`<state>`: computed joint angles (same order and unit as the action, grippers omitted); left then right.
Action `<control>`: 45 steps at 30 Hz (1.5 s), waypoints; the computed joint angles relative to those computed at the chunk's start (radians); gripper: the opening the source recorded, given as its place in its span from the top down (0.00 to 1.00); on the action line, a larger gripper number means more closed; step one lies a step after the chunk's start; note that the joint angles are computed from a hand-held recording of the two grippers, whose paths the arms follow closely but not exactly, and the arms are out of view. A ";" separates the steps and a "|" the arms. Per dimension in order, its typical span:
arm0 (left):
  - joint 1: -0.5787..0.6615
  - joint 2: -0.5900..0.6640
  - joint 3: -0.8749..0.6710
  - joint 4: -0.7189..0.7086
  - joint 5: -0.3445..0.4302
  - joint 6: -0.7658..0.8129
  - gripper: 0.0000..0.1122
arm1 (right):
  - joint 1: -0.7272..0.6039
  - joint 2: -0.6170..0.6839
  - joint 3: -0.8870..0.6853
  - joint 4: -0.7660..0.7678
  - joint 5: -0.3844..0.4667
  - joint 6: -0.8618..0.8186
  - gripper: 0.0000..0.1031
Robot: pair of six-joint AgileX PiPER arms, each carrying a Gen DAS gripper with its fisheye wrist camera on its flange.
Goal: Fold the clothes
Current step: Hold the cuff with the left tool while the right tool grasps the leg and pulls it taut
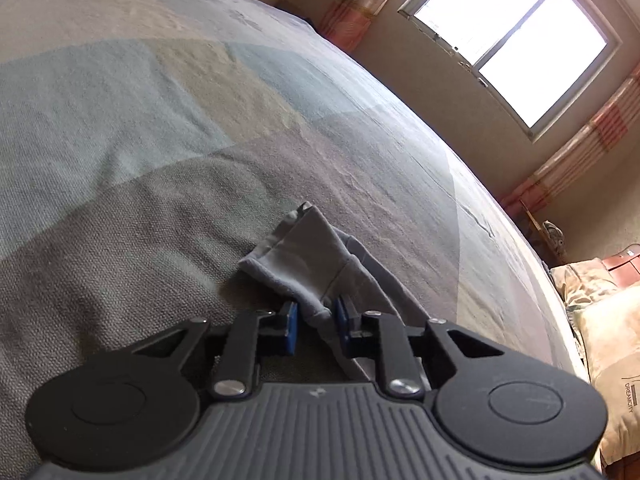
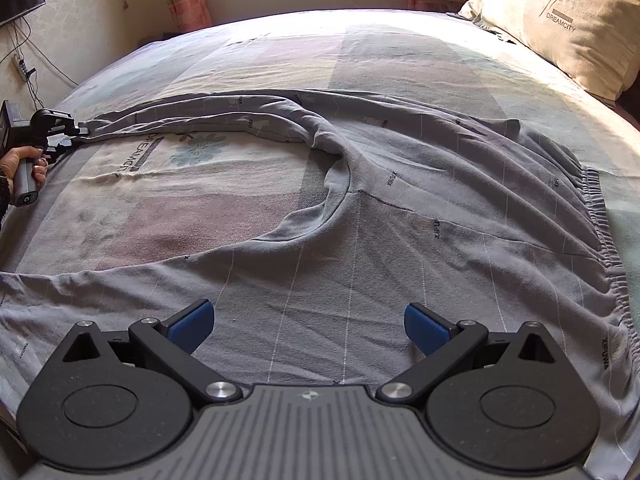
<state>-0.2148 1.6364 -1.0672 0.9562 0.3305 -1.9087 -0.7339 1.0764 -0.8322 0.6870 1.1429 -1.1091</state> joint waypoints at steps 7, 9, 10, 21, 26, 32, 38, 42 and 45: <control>0.060 -0.038 -0.049 -0.432 0.017 0.434 0.92 | -0.020 -0.021 -0.009 0.005 0.020 -0.022 0.00; 0.075 -0.064 -0.039 -0.490 0.003 0.509 0.92 | -0.023 -0.021 -0.018 0.013 0.030 -0.038 0.00; 0.082 -0.074 -0.040 -0.515 0.005 0.541 0.92 | -0.018 -0.020 -0.025 0.016 0.038 -0.053 0.00; 0.139 -0.075 0.030 -0.670 -0.031 0.746 0.92 | 0.553 0.138 -0.184 -0.106 -0.357 -0.216 0.48; 0.159 -0.070 0.022 -0.782 -0.031 0.902 0.90 | 0.734 0.329 -0.255 -0.207 -0.512 -0.267 0.64; 0.171 -0.076 0.027 -0.848 -0.034 0.975 0.89 | 0.749 0.499 -0.372 -0.124 -0.503 -0.303 0.65; 0.103 -0.023 -0.110 -0.659 0.158 0.899 0.89 | 0.732 0.576 -0.456 -0.098 -0.447 -0.317 0.65; 0.093 -0.026 -0.107 -0.628 0.162 0.892 0.89 | 0.735 0.599 -0.477 -0.097 -0.444 -0.321 0.70; 0.114 -0.037 -0.092 -0.688 0.142 0.939 0.89 | 0.753 0.605 -0.487 -0.143 -0.461 -0.289 0.91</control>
<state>-0.1009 1.5994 -1.1594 0.2684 0.4728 -0.9698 0.0187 1.6809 -1.3189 0.5435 0.6822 -1.3978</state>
